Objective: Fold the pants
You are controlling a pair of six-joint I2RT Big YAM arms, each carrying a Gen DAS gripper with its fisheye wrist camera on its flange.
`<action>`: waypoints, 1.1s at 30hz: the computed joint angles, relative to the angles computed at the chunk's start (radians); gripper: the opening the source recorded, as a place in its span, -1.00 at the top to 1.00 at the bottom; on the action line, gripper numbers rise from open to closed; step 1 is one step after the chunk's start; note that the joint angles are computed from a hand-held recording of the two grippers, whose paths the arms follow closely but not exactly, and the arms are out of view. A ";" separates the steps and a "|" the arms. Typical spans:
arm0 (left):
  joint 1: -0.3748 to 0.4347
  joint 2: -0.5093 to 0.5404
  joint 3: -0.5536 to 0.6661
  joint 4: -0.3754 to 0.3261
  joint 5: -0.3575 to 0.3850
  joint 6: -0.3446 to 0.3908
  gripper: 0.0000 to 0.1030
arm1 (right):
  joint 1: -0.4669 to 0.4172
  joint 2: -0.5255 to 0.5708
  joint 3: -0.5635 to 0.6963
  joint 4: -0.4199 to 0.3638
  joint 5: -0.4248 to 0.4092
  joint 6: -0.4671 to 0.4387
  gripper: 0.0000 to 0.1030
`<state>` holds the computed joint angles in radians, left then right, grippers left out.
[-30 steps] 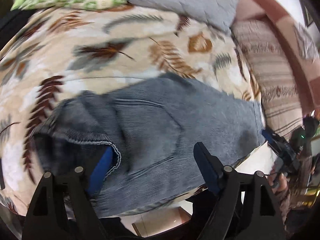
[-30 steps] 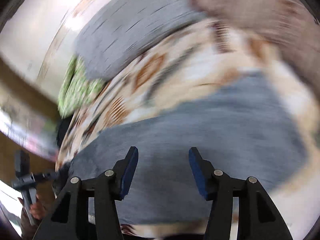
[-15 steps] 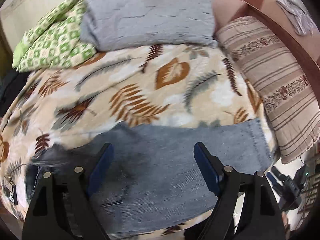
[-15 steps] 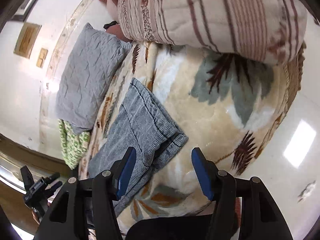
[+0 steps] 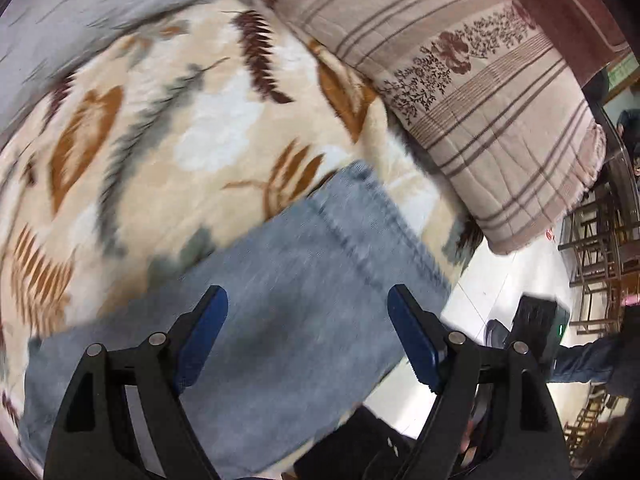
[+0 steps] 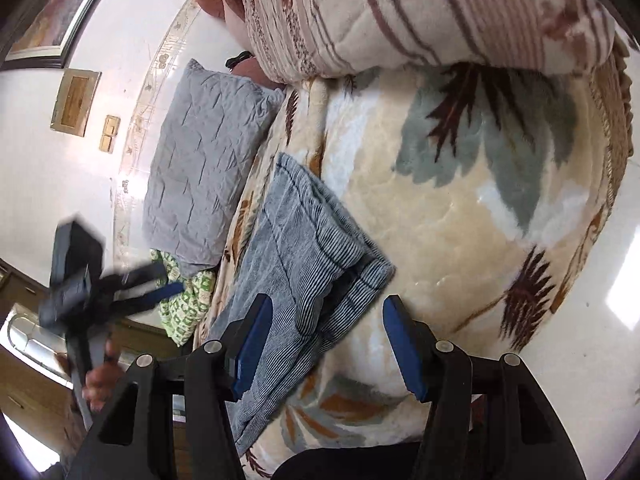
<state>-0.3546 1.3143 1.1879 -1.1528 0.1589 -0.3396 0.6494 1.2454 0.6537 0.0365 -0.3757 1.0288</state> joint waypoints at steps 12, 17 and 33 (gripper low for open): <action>0.016 0.310 0.216 -0.057 0.093 0.160 -0.59 | -0.009 0.035 -0.030 0.148 -0.035 0.027 -0.16; 0.001 0.371 0.253 -0.123 0.157 0.289 -0.59 | -0.010 0.045 -0.046 0.208 -0.041 0.047 -0.13; -0.027 0.374 0.222 -0.098 0.215 0.460 -0.16 | -0.031 0.132 -0.044 0.385 -0.102 0.130 0.50</action>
<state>-0.3817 1.6884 1.4102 -1.2503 0.3735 0.1202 0.6180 1.3771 0.6100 0.4211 -0.4779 1.1591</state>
